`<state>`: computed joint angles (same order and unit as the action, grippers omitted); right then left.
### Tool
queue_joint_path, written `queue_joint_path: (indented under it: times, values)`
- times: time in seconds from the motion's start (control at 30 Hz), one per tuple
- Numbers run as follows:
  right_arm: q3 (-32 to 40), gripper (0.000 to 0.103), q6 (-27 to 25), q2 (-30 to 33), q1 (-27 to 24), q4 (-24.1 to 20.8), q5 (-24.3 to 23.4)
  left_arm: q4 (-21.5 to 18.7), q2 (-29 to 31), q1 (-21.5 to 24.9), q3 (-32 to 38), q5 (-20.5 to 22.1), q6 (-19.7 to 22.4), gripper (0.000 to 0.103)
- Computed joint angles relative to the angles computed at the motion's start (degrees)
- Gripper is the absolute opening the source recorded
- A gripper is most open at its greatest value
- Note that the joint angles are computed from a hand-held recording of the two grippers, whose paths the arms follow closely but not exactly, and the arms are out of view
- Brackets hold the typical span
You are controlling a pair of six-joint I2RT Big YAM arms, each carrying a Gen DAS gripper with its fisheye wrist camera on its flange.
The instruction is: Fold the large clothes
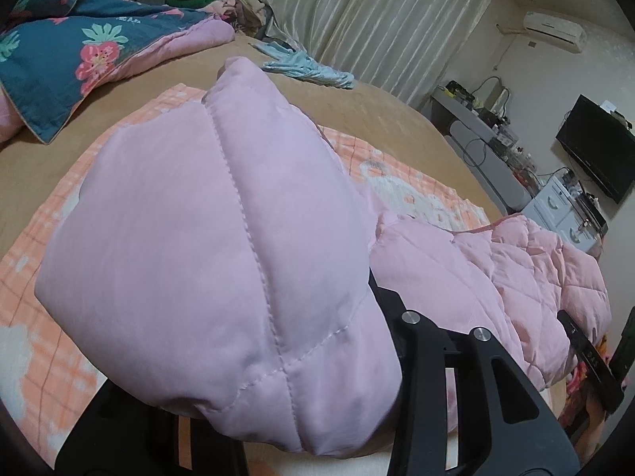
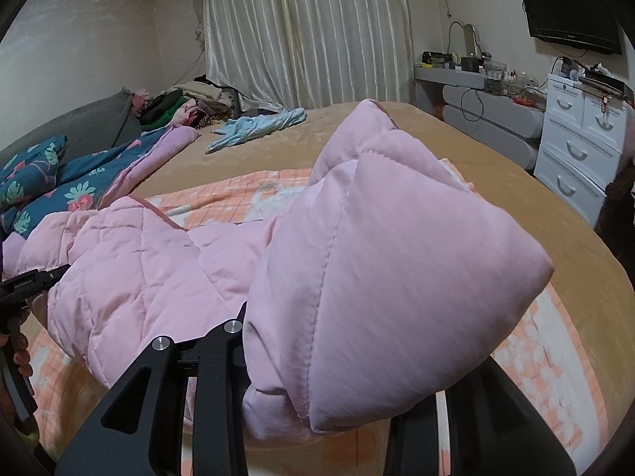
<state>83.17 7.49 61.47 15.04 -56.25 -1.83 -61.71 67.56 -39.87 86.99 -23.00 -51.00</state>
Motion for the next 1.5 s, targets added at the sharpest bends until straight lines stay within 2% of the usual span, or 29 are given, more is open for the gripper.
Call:
queue_joint_path:
  times: [0.67, 1.5]
  values:
    - [-4.99, 0.031, 1.11, -8.73, 2.99, -3.45, 2.25, -4.29, -5.46, -5.73, -3.68, -3.79, -3.64, 0.031]
    - [-11.02, 0.032, 4.70, -15.73, 5.67, -5.67, 3.71, -3.59, -12.85, -4.71, -11.75, 0.22, -4.70, 0.035]
